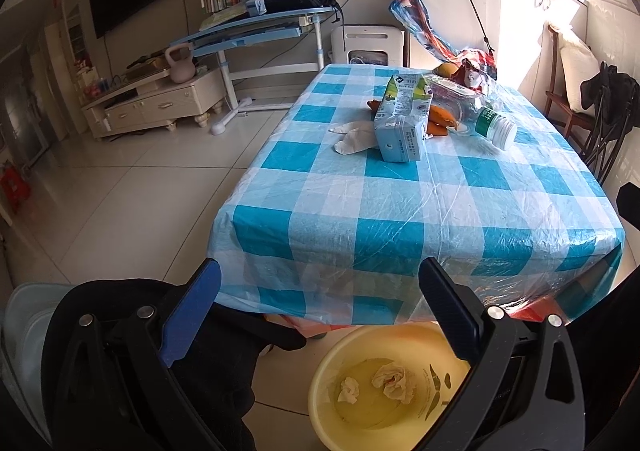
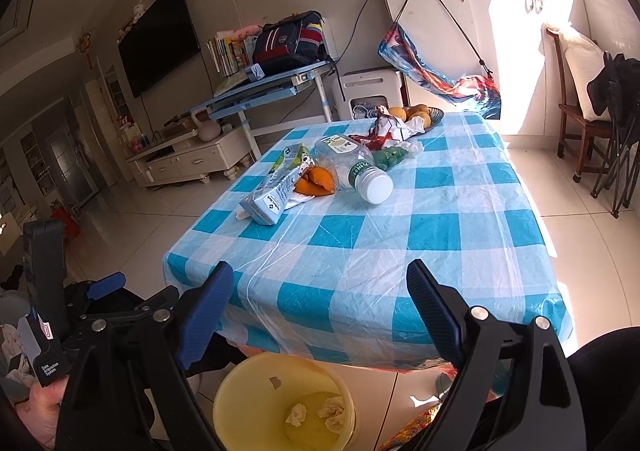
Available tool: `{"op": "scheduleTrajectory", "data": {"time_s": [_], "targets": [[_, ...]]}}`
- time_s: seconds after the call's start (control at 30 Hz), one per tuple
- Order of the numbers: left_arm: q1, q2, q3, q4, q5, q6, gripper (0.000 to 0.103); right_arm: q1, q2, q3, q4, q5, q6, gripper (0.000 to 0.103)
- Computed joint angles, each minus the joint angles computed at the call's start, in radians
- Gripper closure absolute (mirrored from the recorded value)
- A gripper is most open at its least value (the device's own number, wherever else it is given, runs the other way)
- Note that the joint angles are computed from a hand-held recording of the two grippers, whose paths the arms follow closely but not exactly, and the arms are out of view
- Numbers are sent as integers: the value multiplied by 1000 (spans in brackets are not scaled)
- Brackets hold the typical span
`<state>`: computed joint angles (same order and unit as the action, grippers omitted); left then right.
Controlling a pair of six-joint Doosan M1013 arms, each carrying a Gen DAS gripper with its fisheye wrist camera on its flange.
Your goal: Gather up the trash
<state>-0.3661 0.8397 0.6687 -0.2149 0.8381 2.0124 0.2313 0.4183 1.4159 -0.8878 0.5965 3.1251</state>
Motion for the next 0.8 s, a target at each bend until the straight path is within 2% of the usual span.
{"op": "scheduleTrajectory", "data": {"time_s": [0.8], "targets": [[-11, -1, 1, 26, 4, 7, 7, -2, -8, 14, -20, -6, 24, 18]]}}
